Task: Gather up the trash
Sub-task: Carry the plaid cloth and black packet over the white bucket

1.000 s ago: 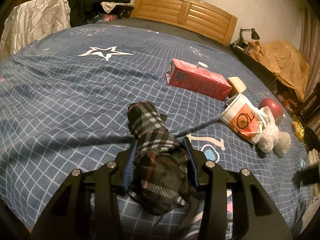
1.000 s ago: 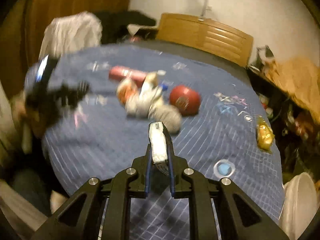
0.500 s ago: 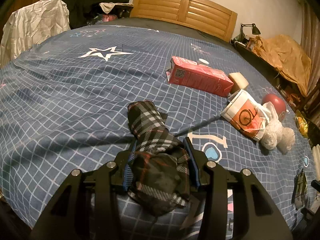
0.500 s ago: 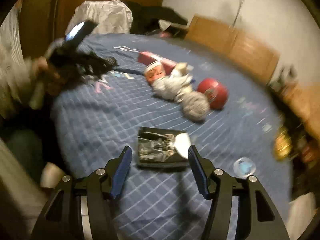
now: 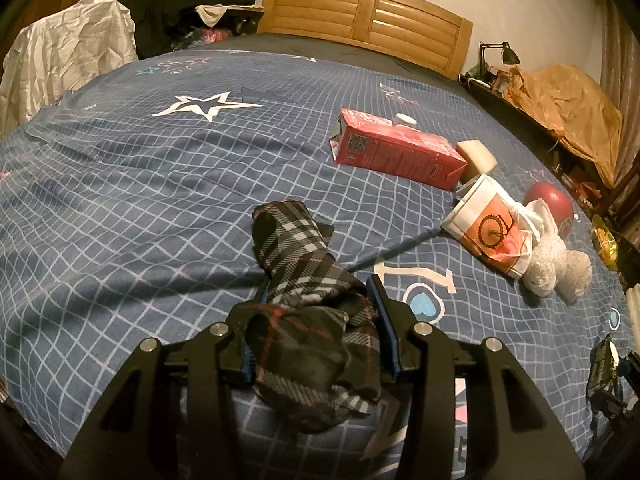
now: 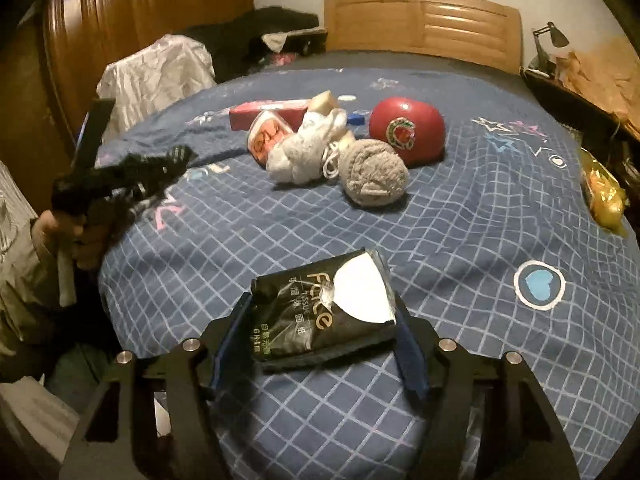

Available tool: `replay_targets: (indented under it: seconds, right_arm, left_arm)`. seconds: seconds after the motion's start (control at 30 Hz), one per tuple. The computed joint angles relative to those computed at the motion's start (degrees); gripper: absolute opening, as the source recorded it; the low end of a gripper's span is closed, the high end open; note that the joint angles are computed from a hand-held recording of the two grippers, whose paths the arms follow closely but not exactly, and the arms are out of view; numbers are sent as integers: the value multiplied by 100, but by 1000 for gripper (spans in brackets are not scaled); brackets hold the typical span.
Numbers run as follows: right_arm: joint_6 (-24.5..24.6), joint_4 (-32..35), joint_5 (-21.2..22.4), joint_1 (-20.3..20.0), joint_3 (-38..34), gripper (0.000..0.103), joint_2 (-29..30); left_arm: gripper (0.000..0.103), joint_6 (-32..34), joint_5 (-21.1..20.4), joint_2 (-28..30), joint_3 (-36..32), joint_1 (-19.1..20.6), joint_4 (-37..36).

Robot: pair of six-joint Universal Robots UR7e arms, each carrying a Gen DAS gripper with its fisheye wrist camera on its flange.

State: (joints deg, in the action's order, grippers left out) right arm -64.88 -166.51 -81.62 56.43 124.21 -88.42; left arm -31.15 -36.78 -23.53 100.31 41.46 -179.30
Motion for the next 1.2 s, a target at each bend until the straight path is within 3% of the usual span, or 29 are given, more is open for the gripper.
replay_targets:
  seconds: [0.37, 0.63, 0.87, 1.2]
  right_arm:
    - [341, 62, 569, -273, 155, 64, -416]
    - [418, -144, 1049, -409, 286, 64, -800]
    - [536, -297, 1349, -649, 299, 64, -1122]
    - [933, -496, 2186, -1576, 1, 64, -1823]
  left_arm:
    - [36, -108, 1, -78, 194, -94, -211]
    - [36, -433, 292, -83, 29, -651, 394]
    - [36, 540, 366, 544, -1080, -1177, 707]
    - [36, 1858, -31, 1780, -3225, -1580, 1102]
